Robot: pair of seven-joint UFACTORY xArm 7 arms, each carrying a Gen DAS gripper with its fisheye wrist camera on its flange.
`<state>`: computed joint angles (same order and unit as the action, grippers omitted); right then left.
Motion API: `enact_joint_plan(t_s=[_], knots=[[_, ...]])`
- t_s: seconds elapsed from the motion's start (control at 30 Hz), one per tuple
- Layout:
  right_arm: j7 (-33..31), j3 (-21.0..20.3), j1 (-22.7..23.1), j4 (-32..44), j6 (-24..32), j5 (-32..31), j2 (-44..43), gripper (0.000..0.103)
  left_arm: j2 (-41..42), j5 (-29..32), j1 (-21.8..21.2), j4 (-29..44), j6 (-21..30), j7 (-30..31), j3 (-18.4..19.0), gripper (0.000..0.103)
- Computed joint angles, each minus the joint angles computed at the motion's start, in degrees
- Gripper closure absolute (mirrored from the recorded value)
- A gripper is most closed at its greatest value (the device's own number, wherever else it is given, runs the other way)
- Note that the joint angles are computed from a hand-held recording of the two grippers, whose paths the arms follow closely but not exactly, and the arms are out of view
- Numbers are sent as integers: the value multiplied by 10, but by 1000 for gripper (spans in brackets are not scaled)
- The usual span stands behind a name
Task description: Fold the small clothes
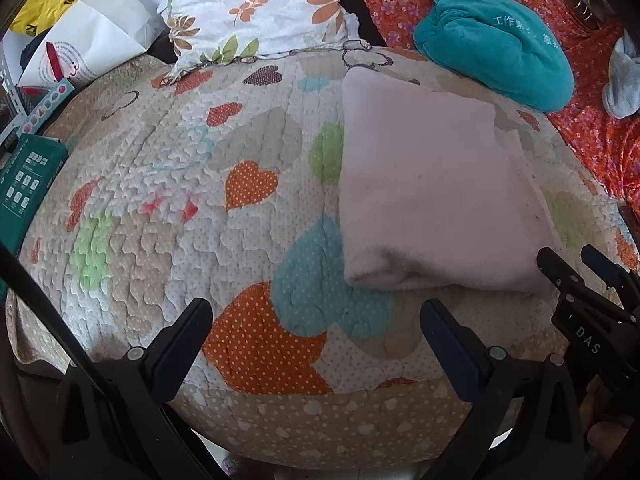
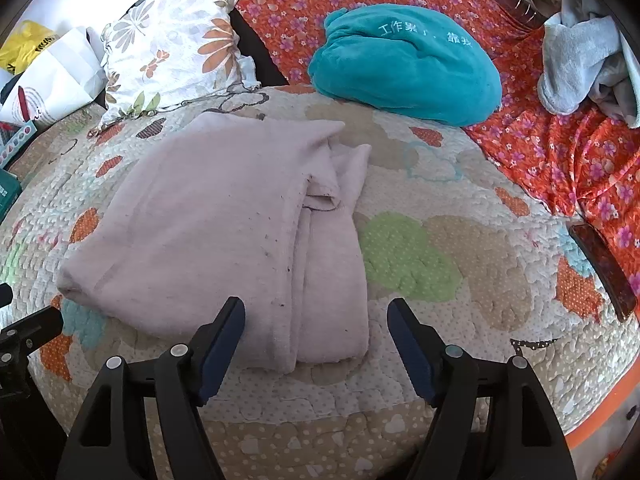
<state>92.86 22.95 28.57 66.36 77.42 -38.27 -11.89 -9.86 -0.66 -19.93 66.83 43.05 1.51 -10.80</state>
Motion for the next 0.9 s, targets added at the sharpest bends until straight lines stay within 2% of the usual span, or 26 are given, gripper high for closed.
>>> enact_joint_plan(t_s=[0.9], knots=[[-10, -9, 4, 5, 7, 5, 14, 21, 44, 3, 2, 20, 48, -23, 4, 0]])
